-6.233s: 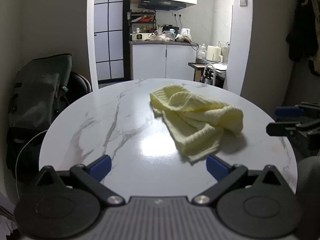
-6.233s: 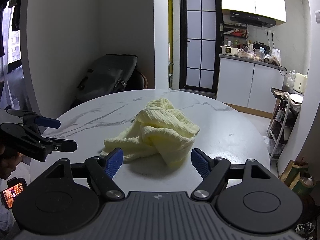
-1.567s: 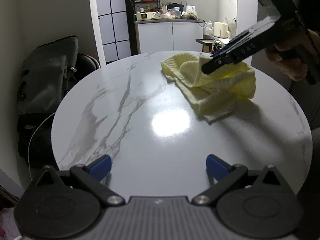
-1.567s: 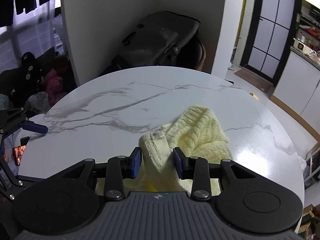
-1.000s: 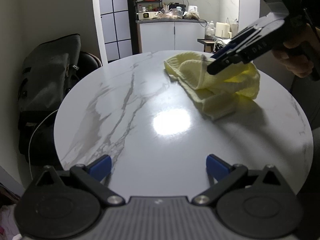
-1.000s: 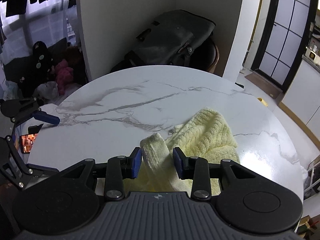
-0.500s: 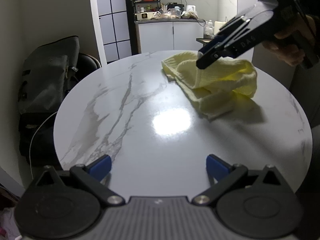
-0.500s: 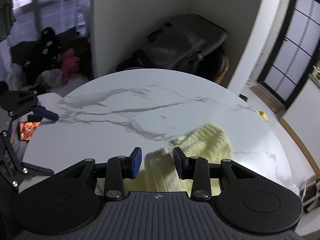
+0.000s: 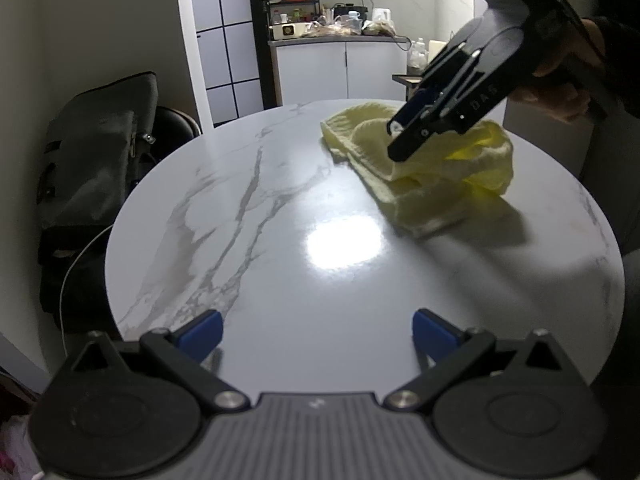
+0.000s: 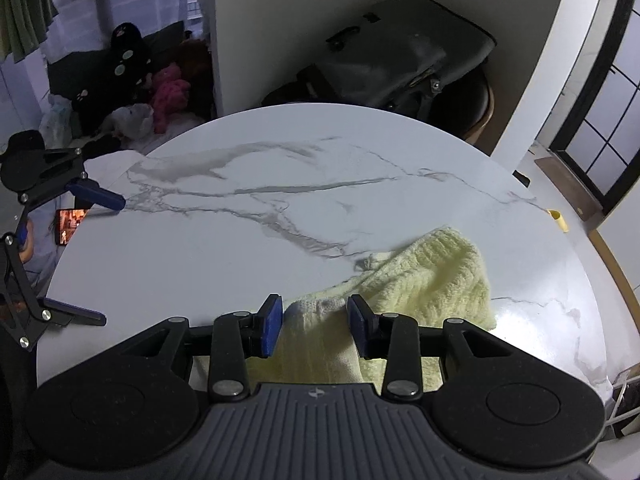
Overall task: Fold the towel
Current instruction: 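Lift the towel edge with the right gripper, shaking it loose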
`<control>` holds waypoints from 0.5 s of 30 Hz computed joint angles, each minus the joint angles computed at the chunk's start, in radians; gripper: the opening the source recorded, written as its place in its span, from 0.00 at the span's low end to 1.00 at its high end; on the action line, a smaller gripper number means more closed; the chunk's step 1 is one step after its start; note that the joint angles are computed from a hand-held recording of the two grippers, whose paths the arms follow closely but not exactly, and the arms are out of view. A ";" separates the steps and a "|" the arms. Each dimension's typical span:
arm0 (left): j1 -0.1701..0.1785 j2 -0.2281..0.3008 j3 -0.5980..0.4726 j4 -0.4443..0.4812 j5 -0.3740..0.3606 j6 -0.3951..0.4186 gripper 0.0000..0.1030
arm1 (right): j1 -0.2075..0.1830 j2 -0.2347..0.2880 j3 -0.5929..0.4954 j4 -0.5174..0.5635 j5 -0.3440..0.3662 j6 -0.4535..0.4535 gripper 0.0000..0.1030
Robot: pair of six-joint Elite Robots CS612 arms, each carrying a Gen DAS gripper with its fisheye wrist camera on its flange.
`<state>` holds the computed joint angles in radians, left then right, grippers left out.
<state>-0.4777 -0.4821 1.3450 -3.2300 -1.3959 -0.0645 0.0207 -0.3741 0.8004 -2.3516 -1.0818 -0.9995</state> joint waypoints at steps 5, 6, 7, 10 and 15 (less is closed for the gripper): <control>0.000 0.000 -0.001 0.000 0.000 0.001 0.99 | -0.001 0.016 -0.032 0.036 -0.008 0.015 0.46; 0.000 0.000 0.000 -0.001 0.000 0.001 0.99 | -0.001 0.018 -0.038 0.043 -0.009 0.017 0.47; 0.001 0.000 0.000 -0.001 -0.001 0.001 0.99 | -0.001 0.020 -0.040 0.047 -0.011 0.019 0.47; 0.002 0.000 0.000 -0.001 -0.002 -0.001 0.99 | -0.001 0.025 -0.049 0.058 -0.015 0.024 0.47; 0.002 0.000 0.000 -0.002 -0.003 -0.003 0.99 | -0.005 0.017 -0.037 0.054 0.005 0.011 0.43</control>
